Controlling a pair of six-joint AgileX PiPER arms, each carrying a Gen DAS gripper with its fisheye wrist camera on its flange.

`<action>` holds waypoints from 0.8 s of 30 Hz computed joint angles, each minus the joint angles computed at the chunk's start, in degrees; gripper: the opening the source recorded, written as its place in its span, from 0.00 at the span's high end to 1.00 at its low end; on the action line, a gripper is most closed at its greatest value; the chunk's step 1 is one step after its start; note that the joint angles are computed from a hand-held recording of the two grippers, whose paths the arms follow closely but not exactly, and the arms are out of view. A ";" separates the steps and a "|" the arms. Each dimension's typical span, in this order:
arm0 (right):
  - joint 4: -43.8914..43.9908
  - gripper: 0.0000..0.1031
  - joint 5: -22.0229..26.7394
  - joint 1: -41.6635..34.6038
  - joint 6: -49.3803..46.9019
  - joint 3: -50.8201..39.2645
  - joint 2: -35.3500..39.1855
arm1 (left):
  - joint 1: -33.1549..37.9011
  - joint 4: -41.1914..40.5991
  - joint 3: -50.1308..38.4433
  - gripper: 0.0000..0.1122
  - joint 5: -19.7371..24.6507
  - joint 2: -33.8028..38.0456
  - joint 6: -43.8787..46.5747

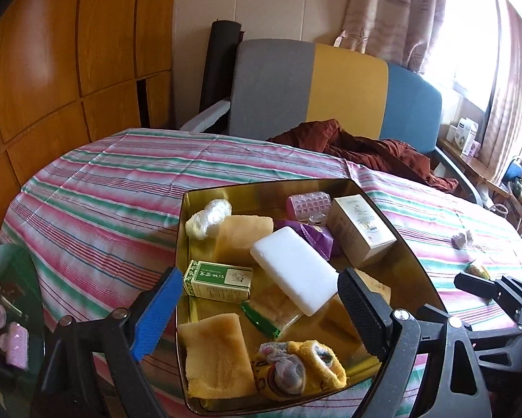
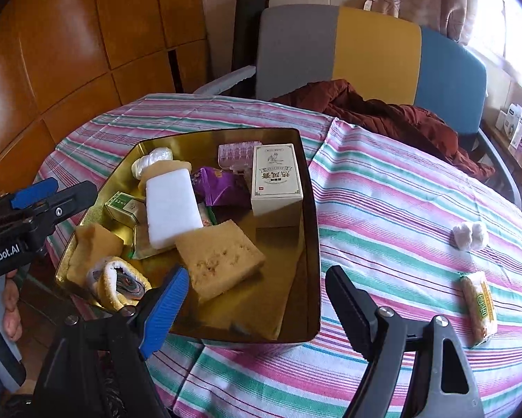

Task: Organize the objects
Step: 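Move the right tool to the yellow WEIDAN cracker packet on the cloth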

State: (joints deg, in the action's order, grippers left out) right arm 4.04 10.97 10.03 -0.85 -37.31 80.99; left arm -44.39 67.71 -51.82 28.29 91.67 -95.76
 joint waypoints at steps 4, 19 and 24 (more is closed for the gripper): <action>0.11 0.20 -0.20 -0.70 0.19 0.83 -1.02 | -1.12 -0.44 -0.12 0.19 0.75 -0.04 0.52; 3.11 0.20 1.45 -9.15 -5.17 1.99 -3.63 | -6.13 -2.99 -3.10 0.19 3.28 1.59 5.41; 6.71 0.20 2.71 -14.90 -11.80 1.63 -3.64 | -7.30 -4.33 -4.71 0.19 3.73 2.52 7.95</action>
State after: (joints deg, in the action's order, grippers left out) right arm 10.75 13.68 -4.87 -12.65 -35.68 77.35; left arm -51.70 63.38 -56.53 32.02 94.19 -87.81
